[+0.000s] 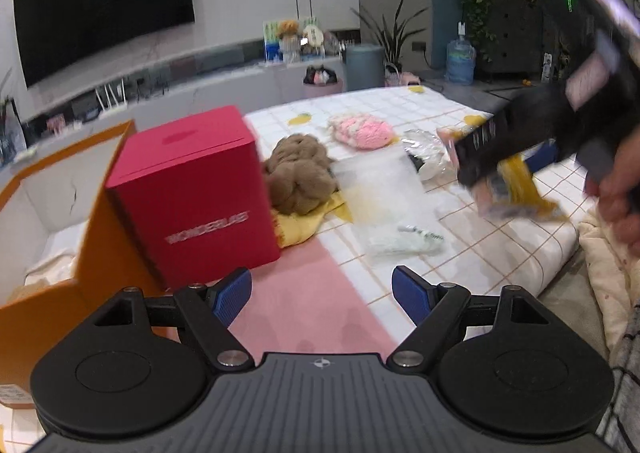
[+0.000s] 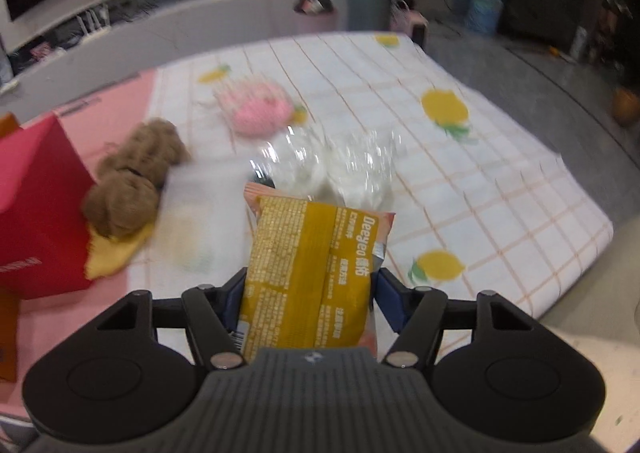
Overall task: Organize soft objects
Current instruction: 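Lift the snack bag with the right tool while the left tool grasps the clear plastic bag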
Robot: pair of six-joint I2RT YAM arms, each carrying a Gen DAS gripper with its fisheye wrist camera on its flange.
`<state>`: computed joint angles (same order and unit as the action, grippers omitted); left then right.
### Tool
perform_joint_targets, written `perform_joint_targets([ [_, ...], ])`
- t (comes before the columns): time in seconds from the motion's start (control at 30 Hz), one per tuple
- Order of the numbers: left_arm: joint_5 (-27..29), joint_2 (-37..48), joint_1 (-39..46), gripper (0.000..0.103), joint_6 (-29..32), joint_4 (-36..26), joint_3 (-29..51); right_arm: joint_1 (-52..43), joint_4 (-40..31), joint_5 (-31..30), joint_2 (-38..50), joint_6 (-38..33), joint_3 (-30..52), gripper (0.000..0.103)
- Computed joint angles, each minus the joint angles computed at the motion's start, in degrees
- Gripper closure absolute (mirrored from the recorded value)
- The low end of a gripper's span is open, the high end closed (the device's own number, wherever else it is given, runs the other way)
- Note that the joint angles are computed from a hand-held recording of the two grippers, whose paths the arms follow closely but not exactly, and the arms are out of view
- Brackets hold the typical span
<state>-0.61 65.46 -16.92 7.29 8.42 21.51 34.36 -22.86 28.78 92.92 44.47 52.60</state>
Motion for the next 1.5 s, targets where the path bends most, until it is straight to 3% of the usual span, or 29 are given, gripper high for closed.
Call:
perform_joint_targets([
  [0.1,-7.09,4.41,-6.37,0.009,-2.95,3.98,0.96,0.41,-0.72,3.20,-5.01,-1.74,-1.71,0.038],
  [0.2,-7.67,10.29,-8.97,0.009,-6.58,5.71,4.71,0.87,-3.21,8.15,-7.49,-0.49,-2.57,0.038],
  [0.3,-8.80,17.16,-11.19,0.009,-8.35,5.03,10.33,-2.27,-0.50,4.63,-11.11,0.70,-6.18,0.038],
  [0.47,-14.00,27.58,-14.44,0.009,-9.73,10.57,15.90,-3.88,0.86,4.59,-15.10,1.33,-9.45,0.038],
  [0.67,-11.43,34.45,-13.79,0.009,-10.54,13.53,19.16,-8.29,3.95,-1.21,-18.29,1.87,-13.70,0.038],
  [0.83,-12.42,40.37,-13.15,0.008,-11.69,14.16,22.50,-8.64,4.01,-1.22,-17.88,1.93,-13.86,0.038],
  [1.0,-8.55,41.69,-10.90,0.010,-14.73,22.41,19.39,-8.54,4.06,-2.22,-17.46,1.87,-13.66,0.038],
  [1.03,-7.86,41.28,-10.66,0.018,-14.73,22.34,19.17,-8.45,3.63,-2.07,-17.32,1.85,-13.47,0.038],
  [1.07,-6.82,40.98,-10.37,0.034,-14.47,23.03,18.63,-8.39,3.36,-1.98,-17.14,1.89,-13.31,0.038],
  [1.13,-7.94,40.78,-10.79,0.055,-14.27,24.32,17.80,-8.31,3.20,-1.92,-17.02,1.97,-13.21,0.038],
  [1.2,-9.51,40.59,-11.64,0.065,-13.83,25.27,17.09,-8.26,3.22,-1.87,-16.98,1.91,-13.22,0.038],
  [1.3,-10.21,40.12,-12.56,0.095,-13.16,26.29,16.05,-8.02,3.34,-1.81,-16.73,1.54,-13.14,0.038],
  [1.5,-12.22,38.41,-14.05,0.099,-10.99,23.75,16.27,-7.87,4.05,-2.80,-16.58,-0.03,-13.18,0.038],
])
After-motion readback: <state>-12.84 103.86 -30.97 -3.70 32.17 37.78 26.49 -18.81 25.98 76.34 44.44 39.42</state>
